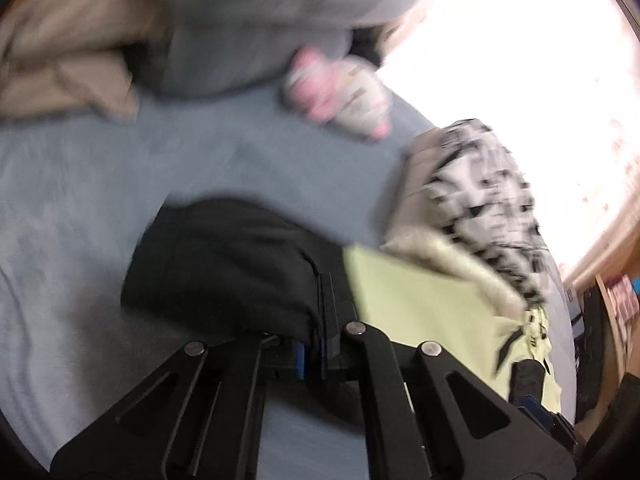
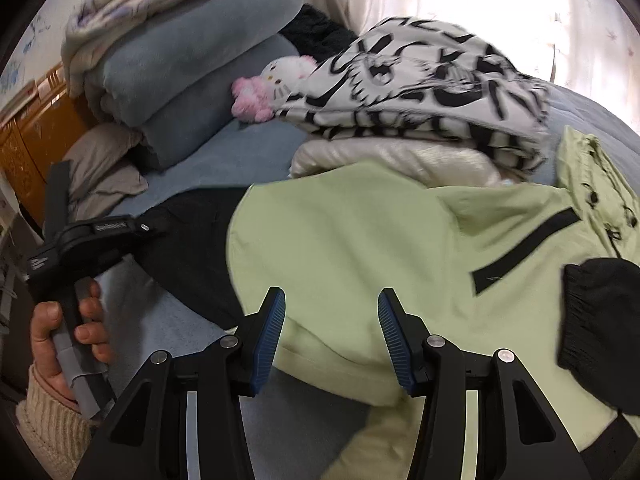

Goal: Fold large clothes
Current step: 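Grasp the black sleeve cuff with the left tool and lift it, then fold the held sleeve across the hoodie body with the left tool, release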

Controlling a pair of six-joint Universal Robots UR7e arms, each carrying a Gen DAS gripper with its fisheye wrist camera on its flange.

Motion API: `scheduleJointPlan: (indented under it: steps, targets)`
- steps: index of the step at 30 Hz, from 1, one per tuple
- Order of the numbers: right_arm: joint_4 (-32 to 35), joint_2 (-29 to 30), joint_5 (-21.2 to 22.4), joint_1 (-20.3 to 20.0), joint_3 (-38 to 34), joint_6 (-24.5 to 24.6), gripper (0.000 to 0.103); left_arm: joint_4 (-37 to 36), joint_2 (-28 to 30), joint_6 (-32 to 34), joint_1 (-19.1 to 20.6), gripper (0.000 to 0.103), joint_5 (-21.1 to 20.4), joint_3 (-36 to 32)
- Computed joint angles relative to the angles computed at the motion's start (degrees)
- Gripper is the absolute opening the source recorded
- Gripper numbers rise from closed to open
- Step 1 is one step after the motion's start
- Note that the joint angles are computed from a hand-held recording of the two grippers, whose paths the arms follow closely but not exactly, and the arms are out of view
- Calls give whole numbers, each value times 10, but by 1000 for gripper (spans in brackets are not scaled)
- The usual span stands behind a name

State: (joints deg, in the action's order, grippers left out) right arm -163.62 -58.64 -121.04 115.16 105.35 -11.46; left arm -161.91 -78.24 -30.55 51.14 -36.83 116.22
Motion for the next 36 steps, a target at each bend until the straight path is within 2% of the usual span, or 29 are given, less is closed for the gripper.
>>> scheduleJointPlan:
  steps: [2, 6, 9, 14, 17, 20, 22, 24, 26, 31, 36]
  targets:
    - [-7, -32, -7, 2, 19, 3, 50, -11, 2, 25, -45, 2, 25, -5]
    - [-7, -106, -14, -1, 58, 18, 50, -6, 21, 64, -116, 2, 42, -30]
    - [-5, -181, -31, -9, 92, 24, 50, -3, 54, 84, -162, 2, 23, -60]
    - [15, -300, -62, -31, 136, 23, 50, 2, 139, 87, -210, 2, -46, -108]
    - [28, -377, -81, -59, 158, 23, 50, 2, 207, 81, -221, 2, -90, -132]
    - [62, -449, -81, -98, 170, 23, 50, 24, 273, 67, -224, 5, -123, -154]
    - [86, -495, -78, -129, 174, 17, 50, 63, 317, 56, -219, 17, -165, -170]
    - [111, -533, -65, -162, 175, 14, 50, 89, 354, 41, -216, 45, -203, -182]
    - [143, -574, -42, -204, 175, 12, 50, 111, 371, 26, -213, 51, -226, -178]
    - [184, -632, 23, -285, 181, -6, 61, 128, 375, -6, -218, 52, -232, -159]
    - [216, -637, 71, -321, 184, -29, 62, 101, 336, -12, -218, 63, -249, -125]
